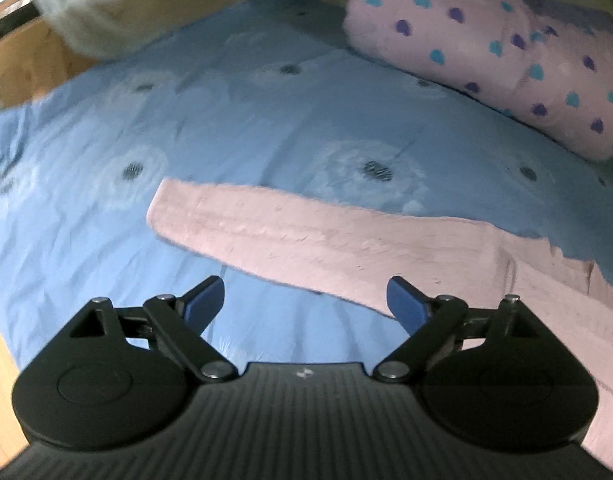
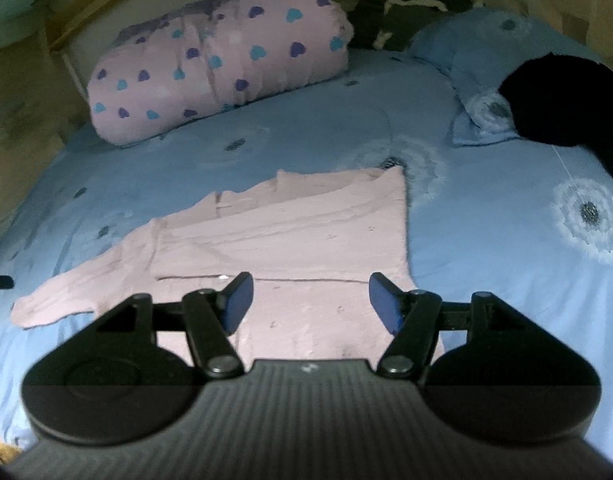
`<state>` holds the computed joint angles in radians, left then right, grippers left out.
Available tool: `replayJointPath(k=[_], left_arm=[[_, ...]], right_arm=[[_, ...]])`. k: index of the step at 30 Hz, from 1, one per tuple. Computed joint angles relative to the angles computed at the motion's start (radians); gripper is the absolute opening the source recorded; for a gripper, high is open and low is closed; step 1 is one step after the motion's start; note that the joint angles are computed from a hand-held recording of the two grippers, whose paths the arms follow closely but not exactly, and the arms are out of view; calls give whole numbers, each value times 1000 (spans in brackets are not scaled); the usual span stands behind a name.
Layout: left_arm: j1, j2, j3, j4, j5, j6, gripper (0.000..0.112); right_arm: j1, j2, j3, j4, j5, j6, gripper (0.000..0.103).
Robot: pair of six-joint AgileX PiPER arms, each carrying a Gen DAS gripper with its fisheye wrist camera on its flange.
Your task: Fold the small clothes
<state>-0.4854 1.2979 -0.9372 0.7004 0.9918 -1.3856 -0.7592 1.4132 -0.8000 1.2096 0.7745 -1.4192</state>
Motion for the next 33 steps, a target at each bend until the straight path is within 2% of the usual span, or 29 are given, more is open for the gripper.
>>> replayJointPath(k=[7, 14, 18, 24, 27, 30, 32, 33], left_arm=[[196, 26, 115, -47, -171, -30, 91], [371, 159, 143, -47, -364, -76, 91], [435, 256, 116, -46, -448, -100, 91], [469, 371, 62, -24, -488, -147, 91], [465, 410, 47, 45, -481, -219, 91], [462, 425, 57, 154, -510, -289, 89], [453, 436, 58, 215, -508, -324, 81], [449, 444, 54, 227, -497, -327, 69]], right_arm=[[10, -63, 60, 12, -7, -22, 66], [77, -52, 91, 24, -105, -23, 66], [113, -31, 107, 42, -166, -34, 66], [145, 13, 101, 44, -230, -21, 66], [154, 19, 107, 55, -249, -30, 66], [155, 24, 113, 60, -253, -39, 66], [153, 23, 119, 64, -254, -48, 66], [152, 24, 119, 67, -253, -51, 66]])
